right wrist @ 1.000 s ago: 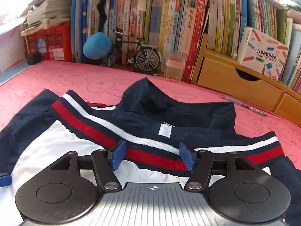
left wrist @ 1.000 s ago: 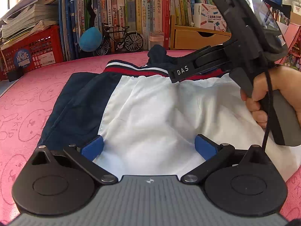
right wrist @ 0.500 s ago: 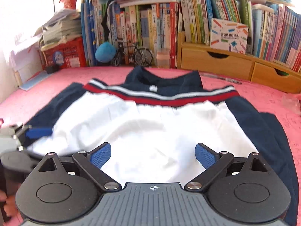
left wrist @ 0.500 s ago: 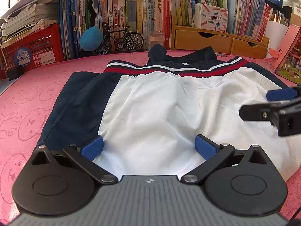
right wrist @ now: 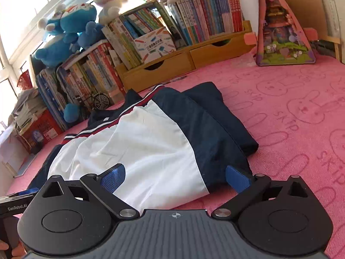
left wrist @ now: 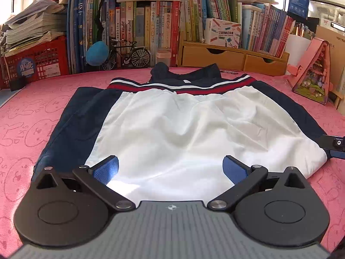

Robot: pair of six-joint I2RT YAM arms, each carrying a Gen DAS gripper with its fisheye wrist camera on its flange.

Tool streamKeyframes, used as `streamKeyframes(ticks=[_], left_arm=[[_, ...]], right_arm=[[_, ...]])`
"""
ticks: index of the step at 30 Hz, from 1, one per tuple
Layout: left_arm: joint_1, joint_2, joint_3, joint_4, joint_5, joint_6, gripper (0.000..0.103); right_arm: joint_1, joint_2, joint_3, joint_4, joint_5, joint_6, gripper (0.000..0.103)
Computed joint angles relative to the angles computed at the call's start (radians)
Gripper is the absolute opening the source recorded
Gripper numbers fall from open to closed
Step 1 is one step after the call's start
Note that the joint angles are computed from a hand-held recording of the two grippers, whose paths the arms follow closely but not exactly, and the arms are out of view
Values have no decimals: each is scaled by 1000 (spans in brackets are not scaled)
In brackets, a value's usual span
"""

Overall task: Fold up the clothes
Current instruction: 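Smooth the navy side edges of the jacket with both grippers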

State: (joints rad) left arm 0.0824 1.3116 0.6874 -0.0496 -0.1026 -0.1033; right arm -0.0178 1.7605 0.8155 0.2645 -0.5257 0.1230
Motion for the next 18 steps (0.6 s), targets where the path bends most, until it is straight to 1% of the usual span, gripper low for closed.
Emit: streamKeyframes(ticks=[1,3,5,6,7,10,14,15,16,17,18], left_arm=[[-26,19,4,8,-22,3,103],[-76,59,14,23,-65,9,103],[-117,105,28,34,-109,17,103],[-121,119,22,52,-116,19,103],[-119,125,9,80,-112,20,103],[-101,131,19,60,-80,6,103],[-107,131,10,73,-88,6,103],[-106,131,10,73,-87,4,103],[-104,131,10,72,-82,1,103],[-102,131,11,71,-77,-2,103],[-100,131,12,70,-73,-5,103]], right_arm=[[-12,-4,-14,6,-7,13,101],[-24,-14,-36,13,24,30,101],[-41,-13,-62,51,47,39,101],[-51,-4,-62,66,37,46,101],[-58,8,-55,74,21,55,101],[-71,47,-28,98,-15,85,101],[-28,104,22,134,17,109,102],[-18,110,36,126,26,118,102],[-11,105,52,91,30,136,101],[-9,94,69,39,11,163,101],[-15,82,75,0,-39,199,99]])
